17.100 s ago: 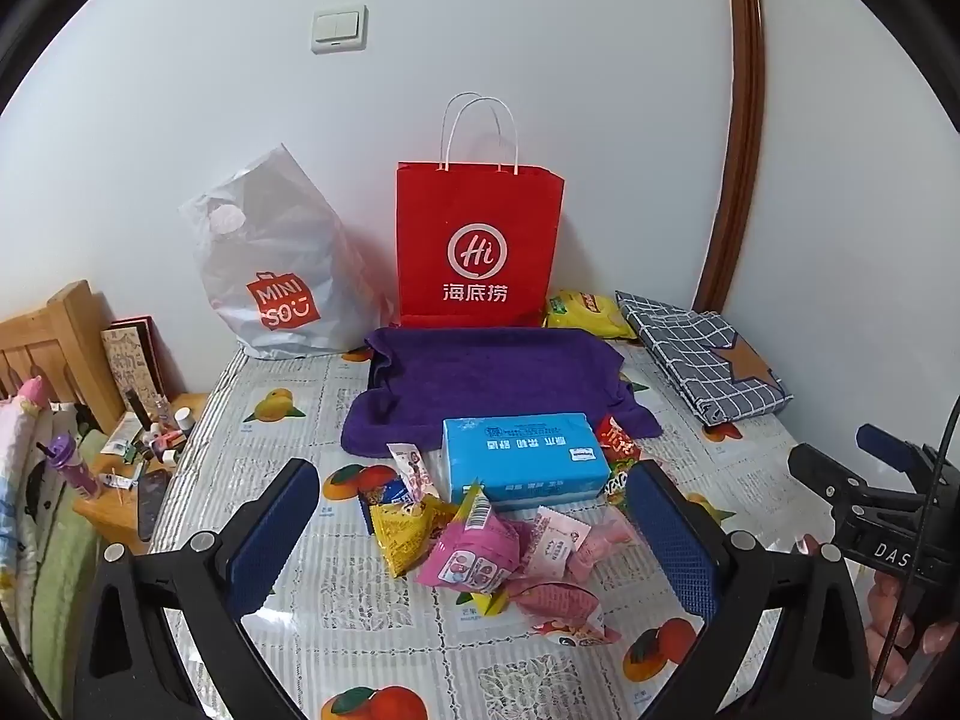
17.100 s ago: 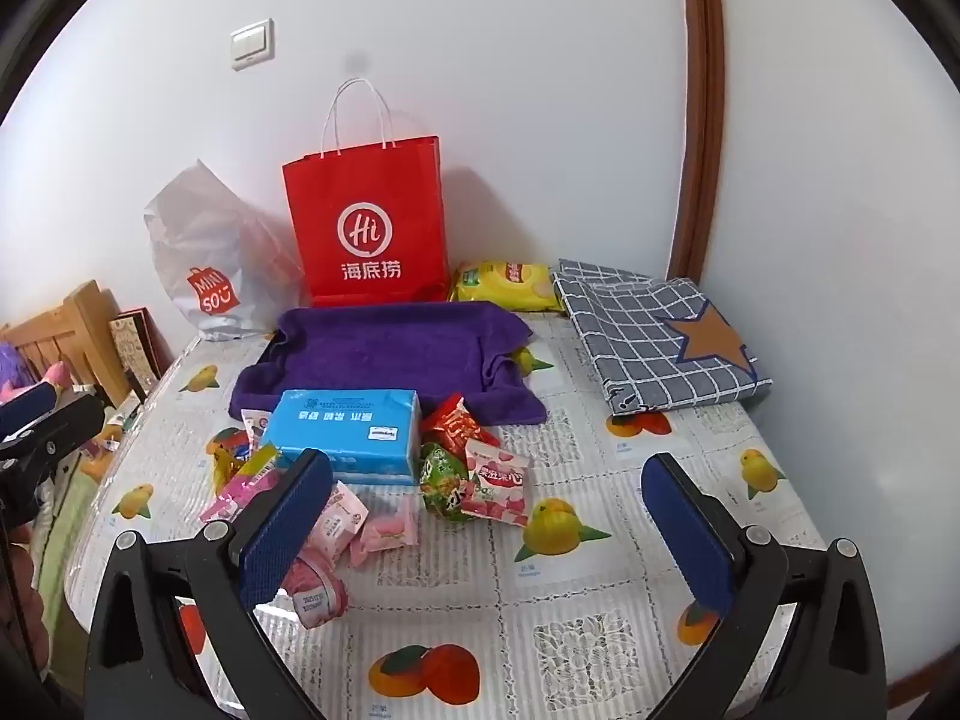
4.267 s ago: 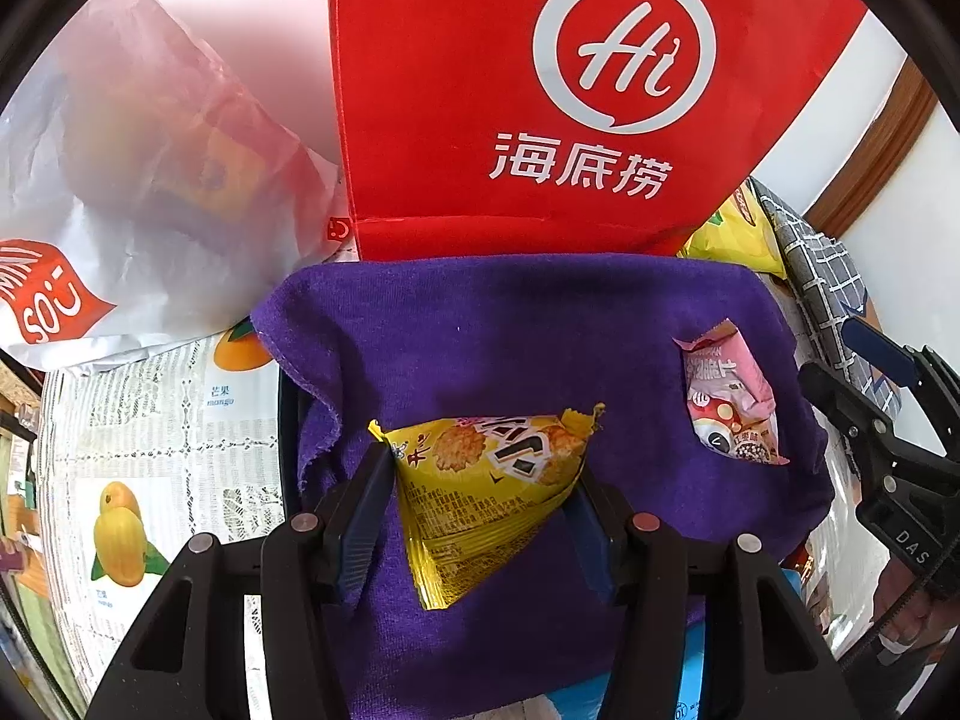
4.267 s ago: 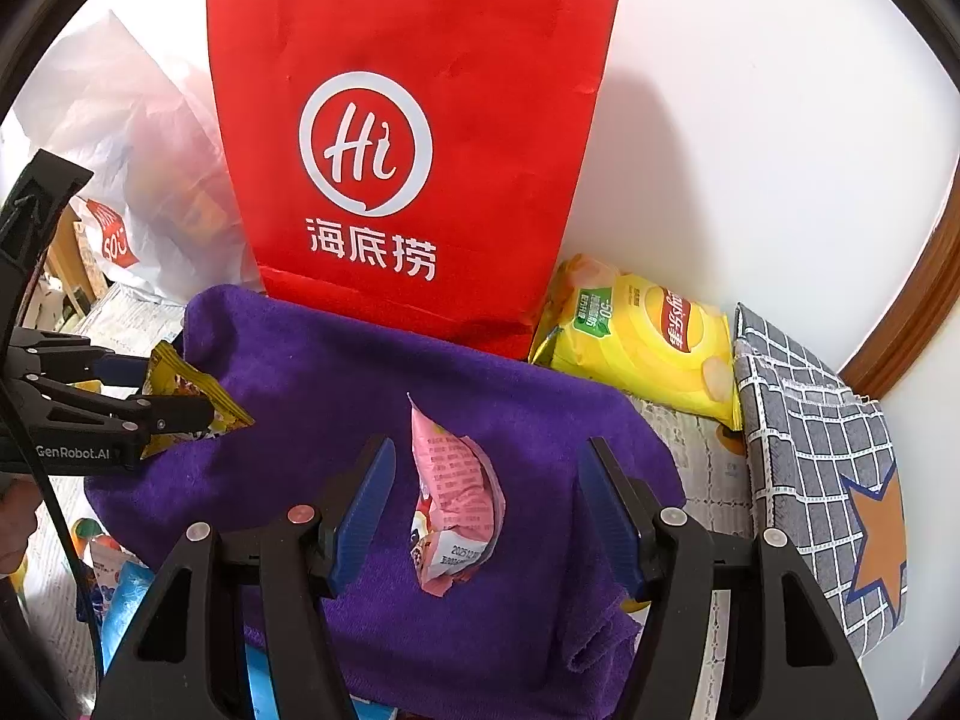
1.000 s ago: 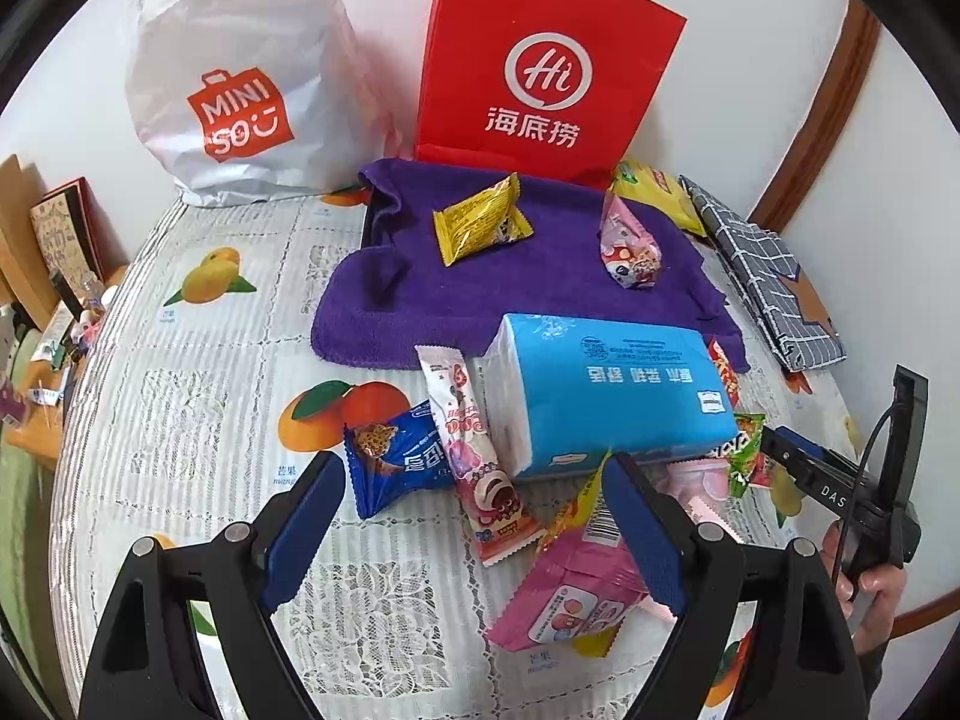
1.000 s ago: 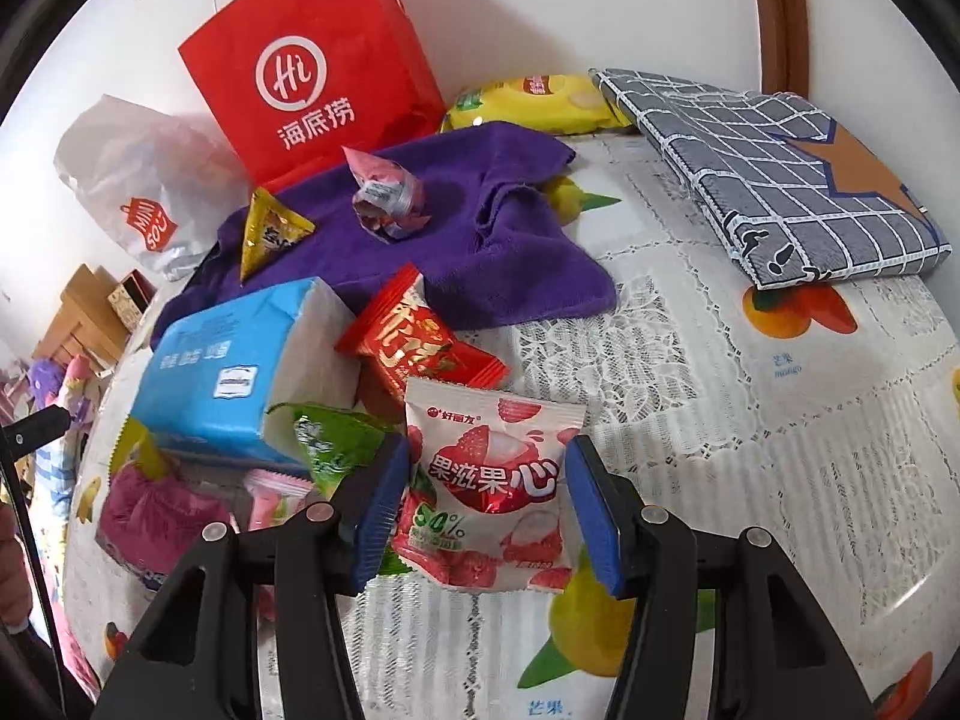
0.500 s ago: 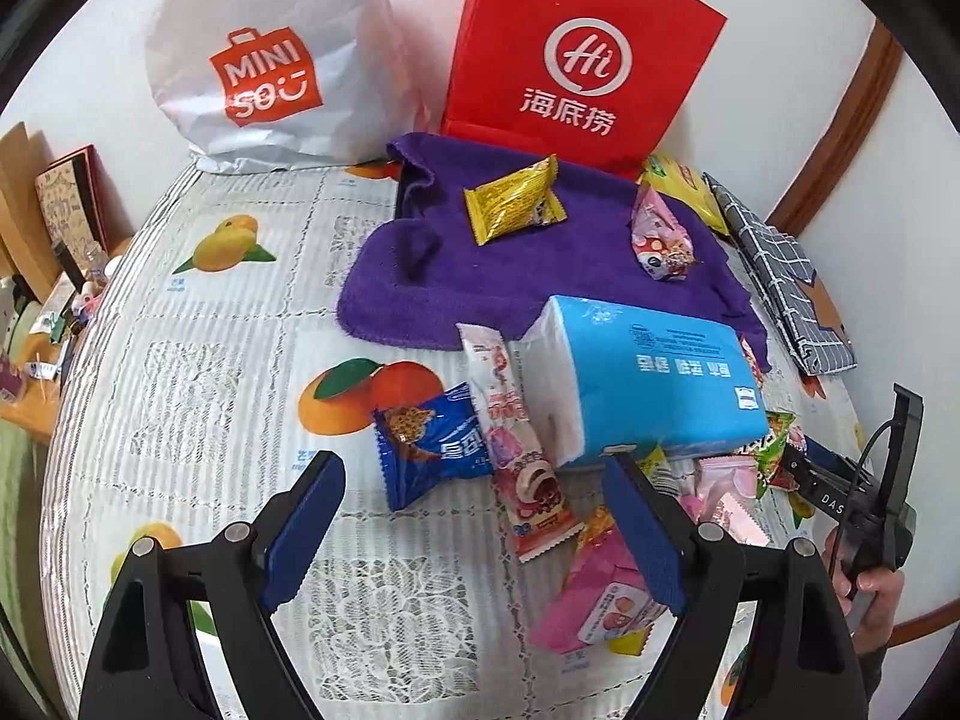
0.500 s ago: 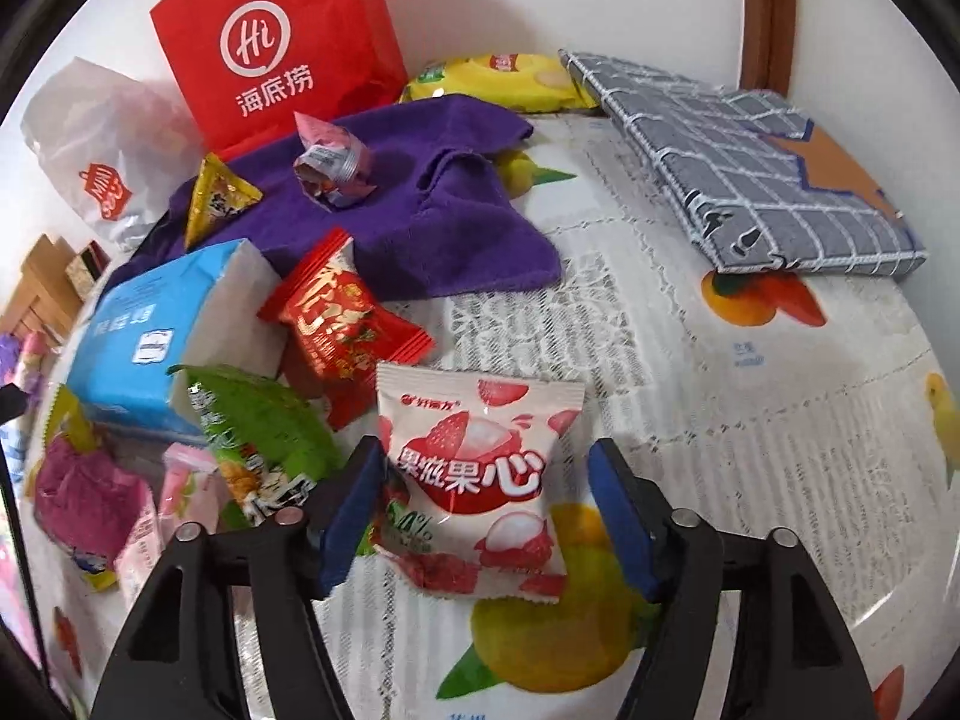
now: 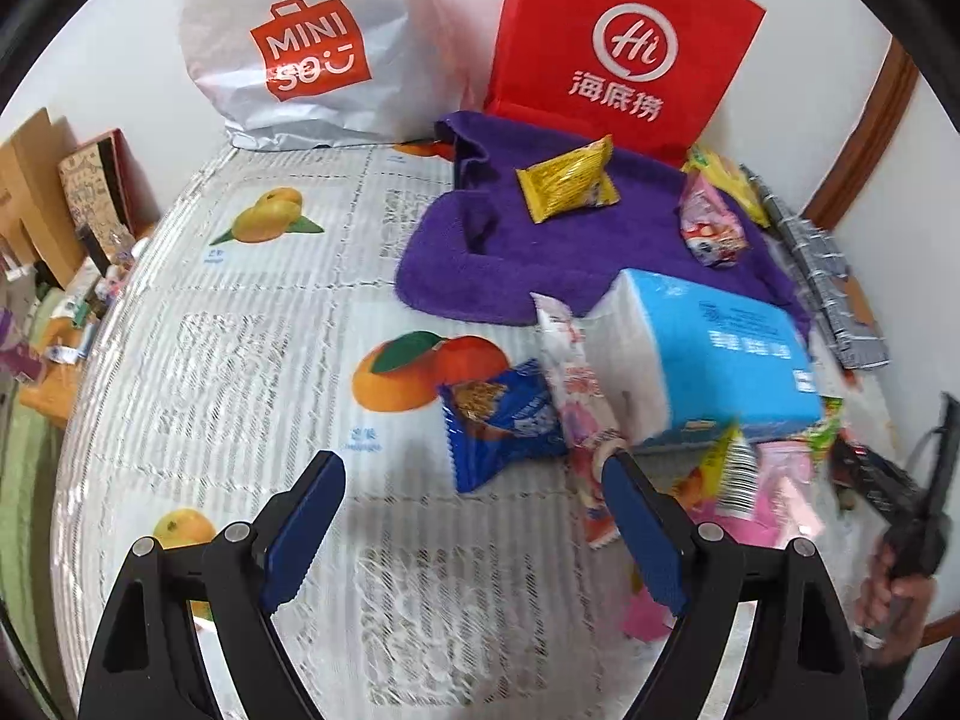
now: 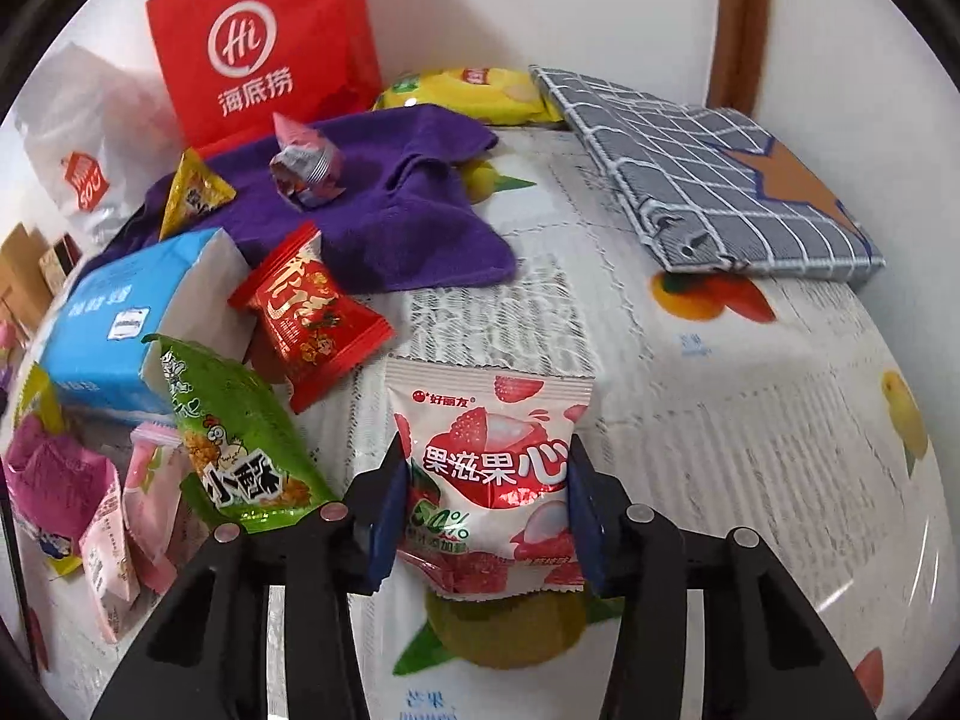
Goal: Organize snacks
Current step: 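Grasp the white-red lychee packet with the right tool while the left tool grasps the blue packet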
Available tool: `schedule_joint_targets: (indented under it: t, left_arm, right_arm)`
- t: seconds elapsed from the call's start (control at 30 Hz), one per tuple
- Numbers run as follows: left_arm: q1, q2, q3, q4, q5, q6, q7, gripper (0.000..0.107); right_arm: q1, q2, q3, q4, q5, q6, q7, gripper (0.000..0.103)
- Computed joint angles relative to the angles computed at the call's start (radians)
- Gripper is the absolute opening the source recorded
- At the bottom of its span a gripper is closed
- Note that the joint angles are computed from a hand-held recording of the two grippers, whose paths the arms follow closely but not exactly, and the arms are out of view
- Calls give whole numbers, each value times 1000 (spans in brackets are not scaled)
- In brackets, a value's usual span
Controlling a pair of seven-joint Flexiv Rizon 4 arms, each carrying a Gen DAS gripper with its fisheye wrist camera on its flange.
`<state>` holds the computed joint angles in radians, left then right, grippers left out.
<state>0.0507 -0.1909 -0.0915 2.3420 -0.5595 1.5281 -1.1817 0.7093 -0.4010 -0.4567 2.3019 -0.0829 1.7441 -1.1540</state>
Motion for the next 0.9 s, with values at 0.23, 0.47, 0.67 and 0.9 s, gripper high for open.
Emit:
schedule_joint_targets:
  t: [0.23,0.47,0.67,0.9]
  left_arm:
    - [-26,-72,74,-80,150,-42,-138,86]
    - [0,-136,50,-145,190,-71,-172,86]
    - [-69,-183,135,-199,300,-74,-250,87]
    - [4,-145,75,-135,283,-45,-217,87]
  right_arm:
    - [81,49,-86,57,32,22,-7,47]
    - [176,68,-180,87,56,16,-25,47]
    - [248,66,-244,91,69,14,-45,47]
    - [280,56,-255,79,67,13,-61,47]
